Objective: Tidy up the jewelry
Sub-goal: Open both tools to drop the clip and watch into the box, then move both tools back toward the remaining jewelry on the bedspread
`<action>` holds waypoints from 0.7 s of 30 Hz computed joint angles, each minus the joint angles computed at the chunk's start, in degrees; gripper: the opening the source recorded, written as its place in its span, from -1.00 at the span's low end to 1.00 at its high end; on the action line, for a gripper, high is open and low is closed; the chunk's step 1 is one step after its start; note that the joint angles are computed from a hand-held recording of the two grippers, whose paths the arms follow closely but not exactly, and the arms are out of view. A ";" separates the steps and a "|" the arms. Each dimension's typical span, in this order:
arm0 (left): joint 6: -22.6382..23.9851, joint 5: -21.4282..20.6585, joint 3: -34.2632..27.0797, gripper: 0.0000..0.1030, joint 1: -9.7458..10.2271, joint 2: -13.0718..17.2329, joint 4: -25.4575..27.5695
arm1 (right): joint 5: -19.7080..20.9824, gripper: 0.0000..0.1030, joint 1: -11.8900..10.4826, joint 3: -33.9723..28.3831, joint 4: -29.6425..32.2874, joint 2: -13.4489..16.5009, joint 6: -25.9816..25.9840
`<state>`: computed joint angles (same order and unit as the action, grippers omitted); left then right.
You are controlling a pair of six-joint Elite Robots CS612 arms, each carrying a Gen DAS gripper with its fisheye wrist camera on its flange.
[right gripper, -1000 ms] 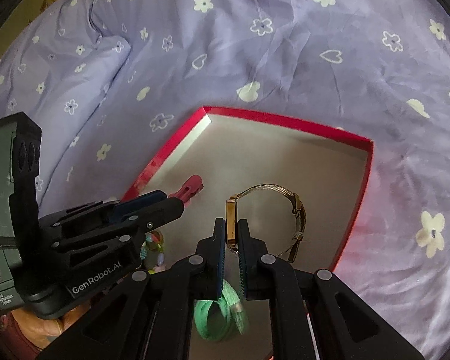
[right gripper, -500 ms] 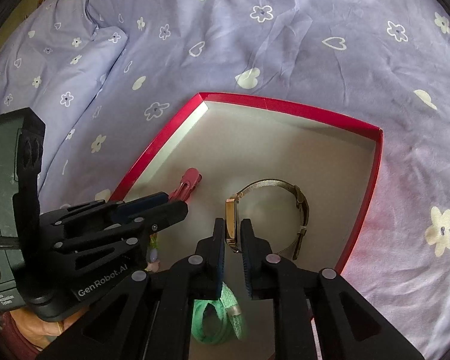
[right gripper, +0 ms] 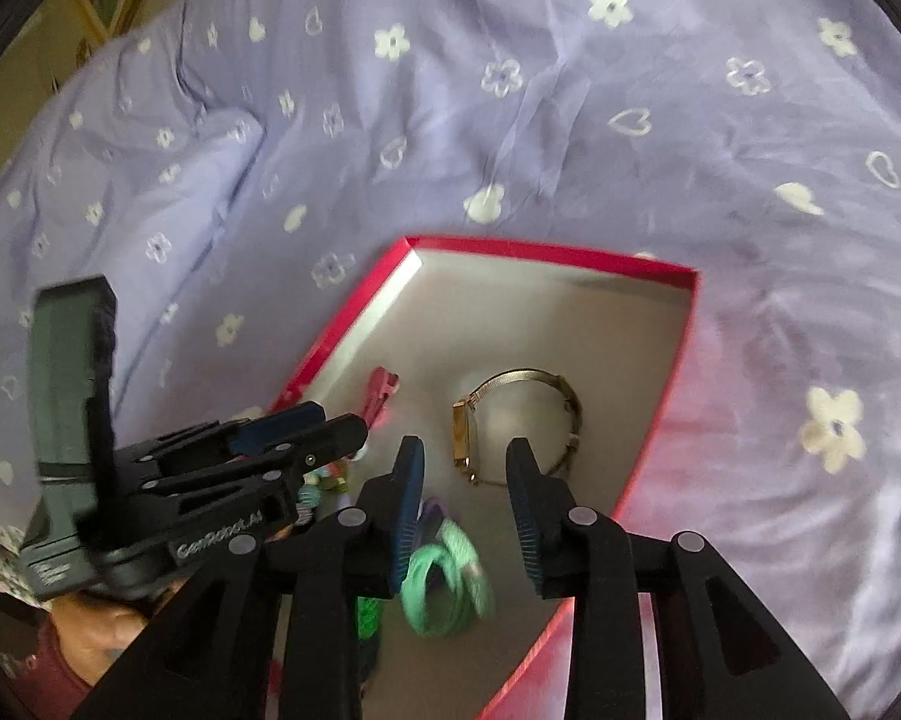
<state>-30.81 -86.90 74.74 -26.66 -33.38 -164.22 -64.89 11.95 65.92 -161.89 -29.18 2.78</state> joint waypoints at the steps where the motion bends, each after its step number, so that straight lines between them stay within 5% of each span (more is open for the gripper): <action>1: -0.15 0.21 0.72 -0.25 -0.14 -0.43 -0.91 | 0.29 -0.35 -0.29 1.84 -2.44 -0.90 0.85; 9: -1.22 1.83 6.27 -0.08 -1.78 -3.87 -7.22 | -2.54 -0.06 -2.17 13.72 -16.26 -6.62 4.90; 21: 2.06 -0.26 9.83 0.04 -5.02 -6.42 -9.95 | -7.49 0.05 -6.46 27.88 -26.87 -12.77 11.41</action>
